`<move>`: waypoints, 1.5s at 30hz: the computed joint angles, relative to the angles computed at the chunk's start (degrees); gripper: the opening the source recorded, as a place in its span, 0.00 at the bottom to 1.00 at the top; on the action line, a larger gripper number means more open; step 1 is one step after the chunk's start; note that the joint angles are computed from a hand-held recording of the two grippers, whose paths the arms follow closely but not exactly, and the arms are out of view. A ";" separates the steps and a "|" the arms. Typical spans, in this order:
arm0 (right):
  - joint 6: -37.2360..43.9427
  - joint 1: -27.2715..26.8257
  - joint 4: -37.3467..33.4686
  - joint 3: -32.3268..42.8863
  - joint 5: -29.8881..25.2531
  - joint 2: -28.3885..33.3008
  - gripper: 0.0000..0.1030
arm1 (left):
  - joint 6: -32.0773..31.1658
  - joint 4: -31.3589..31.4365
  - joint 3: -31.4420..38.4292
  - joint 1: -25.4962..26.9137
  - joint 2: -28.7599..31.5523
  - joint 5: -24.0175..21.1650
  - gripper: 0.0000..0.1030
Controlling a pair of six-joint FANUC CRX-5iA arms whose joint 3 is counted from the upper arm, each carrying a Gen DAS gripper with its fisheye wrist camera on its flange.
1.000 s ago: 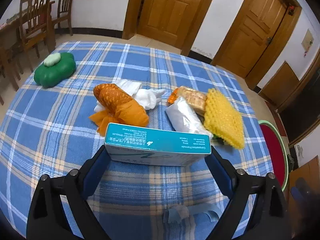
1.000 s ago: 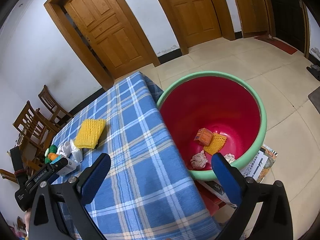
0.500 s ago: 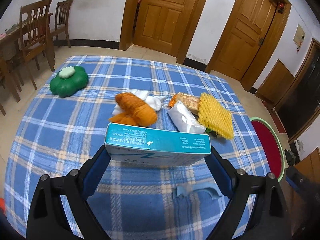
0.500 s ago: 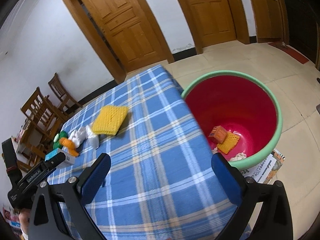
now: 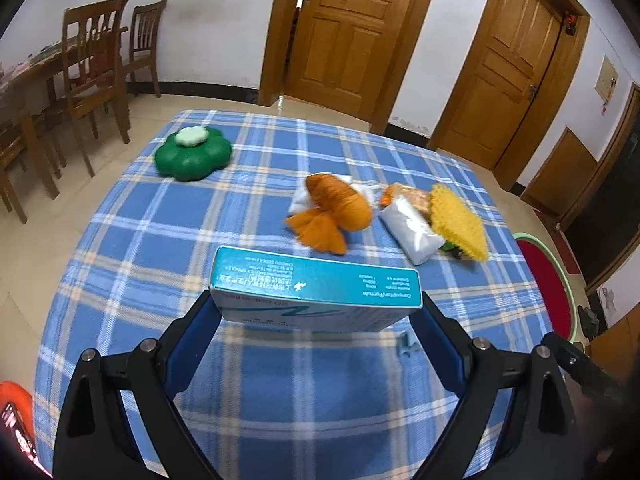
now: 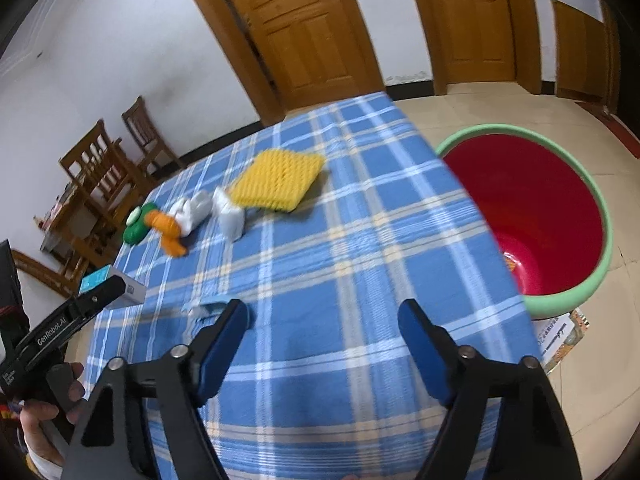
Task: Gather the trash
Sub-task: 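Grasp the light-blue plastic piece with the right tool while the left tool holds the teal box, then carry the teal box and blue plastic piece over the red bucket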
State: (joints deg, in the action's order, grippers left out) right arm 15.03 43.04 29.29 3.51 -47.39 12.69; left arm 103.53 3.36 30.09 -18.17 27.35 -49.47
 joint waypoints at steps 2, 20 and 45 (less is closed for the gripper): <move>1.93 0.38 -0.96 1.40 -0.40 1.07 0.74 | 0.53 -0.48 -1.19 0.39 -0.76 0.31 0.91; 15.84 2.03 -7.45 15.47 -5.76 11.71 0.46 | 2.96 -0.52 -10.40 4.04 -5.48 3.75 0.91; 10.95 2.13 -1.71 10.48 -1.88 9.31 0.13 | 3.52 -0.22 -11.99 4.76 -6.41 5.00 0.91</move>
State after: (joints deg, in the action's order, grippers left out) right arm 25.98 45.17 27.58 13.99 -49.27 22.00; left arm 107.05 3.14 18.10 -13.42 20.94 -44.47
